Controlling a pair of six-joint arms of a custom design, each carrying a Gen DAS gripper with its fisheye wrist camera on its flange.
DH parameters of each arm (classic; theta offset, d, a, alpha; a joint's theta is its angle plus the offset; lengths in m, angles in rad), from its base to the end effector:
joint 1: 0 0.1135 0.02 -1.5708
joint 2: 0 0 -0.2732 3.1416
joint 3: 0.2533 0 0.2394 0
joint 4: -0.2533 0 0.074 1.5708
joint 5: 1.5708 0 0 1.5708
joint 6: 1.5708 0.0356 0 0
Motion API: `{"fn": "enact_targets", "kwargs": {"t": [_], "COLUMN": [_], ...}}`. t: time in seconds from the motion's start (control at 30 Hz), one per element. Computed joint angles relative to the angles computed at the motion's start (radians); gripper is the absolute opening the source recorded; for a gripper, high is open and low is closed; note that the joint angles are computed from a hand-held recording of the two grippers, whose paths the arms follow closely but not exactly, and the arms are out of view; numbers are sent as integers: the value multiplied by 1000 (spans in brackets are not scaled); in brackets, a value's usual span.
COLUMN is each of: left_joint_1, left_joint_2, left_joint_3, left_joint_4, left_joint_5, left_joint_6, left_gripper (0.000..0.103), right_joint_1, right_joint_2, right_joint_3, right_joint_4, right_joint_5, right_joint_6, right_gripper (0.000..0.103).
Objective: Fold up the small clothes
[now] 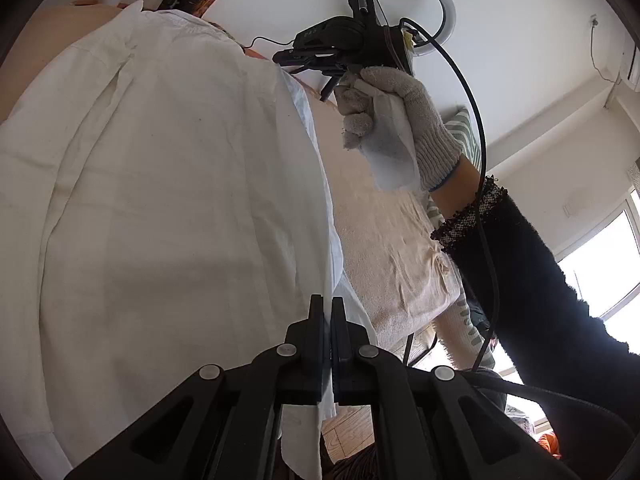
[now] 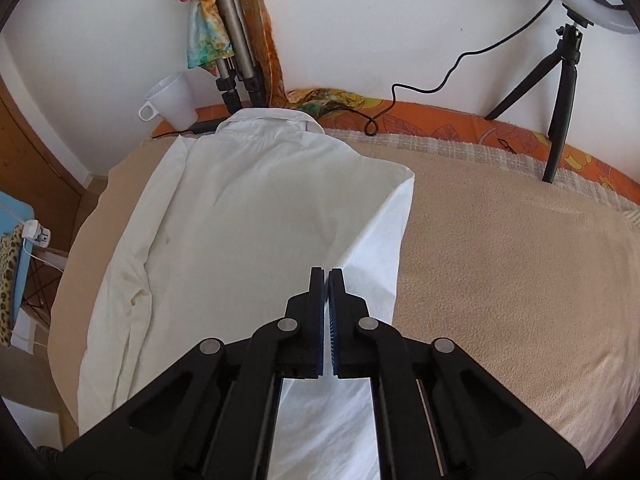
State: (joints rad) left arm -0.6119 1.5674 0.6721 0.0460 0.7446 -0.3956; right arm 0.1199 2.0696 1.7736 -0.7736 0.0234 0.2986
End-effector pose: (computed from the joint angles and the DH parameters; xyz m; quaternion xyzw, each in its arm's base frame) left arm 0.2129 -0.1789 0.1681 0.2217 0.8526 -0.4568 0.1237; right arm 0.4395 0.0521 0.2471 0.0893 0.9646 0.0404 0.2449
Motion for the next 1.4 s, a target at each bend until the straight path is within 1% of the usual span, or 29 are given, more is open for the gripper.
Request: {"fn": "enact_targets", "kwargs": {"t": [0.1, 0.2, 0.27, 0.33, 0.37, 0.4, 0.43, 0.47, 0.5, 0.57, 0.67, 0.77, 0.83, 0.87, 0.9, 1.0, 1.07, 1.1, 1.17, 1.23, 1.27, 1.3, 1.33, 1.4], "left_joint_1": [7, 11, -5, -10, -17, -29, -41, -57, -75, -99, -141, -181, -251, -303, -339, -453, -521, -555, -597, -596, -582, -565, -544, -491], "left_joint_2": [26, 63, 69, 67, 55, 37, 13, -12, -35, -93, -193, -249, -285, -280, -288, -250, -201, -186, -151, -118, -114, -115, -124, -166], "left_joint_3": [-8, -7, 7, 15, 14, 12, 7, 3, 3, -16, -43, -70, -88, -98, -103, -106, -98, -96, -93, -89, -94, -101, -107, -127], "left_joint_4": [-16, -22, -48, -65, -73, -81, -89, -101, -114, -122, -141, -133, -133, -113, -117, -92, -75, -72, -56, -51, -46, -37, -32, -17], "left_joint_5": [-68, -106, -160, -167, -180, -208, -237, -274, -315, -365, -432, -437, -458, -480, -494, -543, -607, -658, -754, -792, -776, -751, -716, -609], "left_joint_6": [8, 19, 46, 52, 59, 66, 78, 90, 93, 104, 135, 186, 181, 170, 169, 165, 180, 183, 197, 203, 203, 196, 179, 138], "left_gripper": [0, 0, 0, 6, 13, 21, 23, 29, 31, 31, 31, 31, 31, 31, 33, 38, 40, 40, 38, 30, 20, 8, 4, 3], "right_joint_1": [42, 65, 67, 57, 47, 42, 36, 27, 15, -1, -28, -54, -77, -88, -101, -135, -164, -183, -228, -232, -231, -236, -241, -244], "right_joint_2": [114, 199, 204, 157, 118, 70, 15, -46, -115, -256, -464, -644, -747, -799, -846, -962, -1024, -1041, -1053, -1065, -1071, -1072, -1070, -1065], "right_joint_3": [106, 160, 139, 76, 32, -18, -71, -130, -196, -322, -521, -711, -834, -896, -953, -1089, -1163, -1188, -1218, -1235, -1242, -1246, -1250, -1255], "right_joint_4": [-12, -15, 3, 34, 51, 70, 84, 100, 120, 148, 184, 206, 218, 228, 236, 258, 278, 283, 281, 280, 281, 286, 291, 302], "right_joint_5": [23, 29, 0, -43, -76, -86, -84, -94, -102, -107, -133, -160, -192, -213, -234, -289, -308, -329, -385, -379, -376, -384, -396, -400], "right_joint_6": [-18, -35, -34, -13, -15, -15, -13, -8, -1, 15, 48, 82, 106, 122, 134, 162, 167, 171, 168, 156, 150, 146, 142, 149], "right_gripper": [3, 3, 3, 3, 4, 7, 10, 17, 26, 35, 35, 35, 35, 35, 35, 35, 35, 35, 35, 35, 35, 35, 35, 35]}}
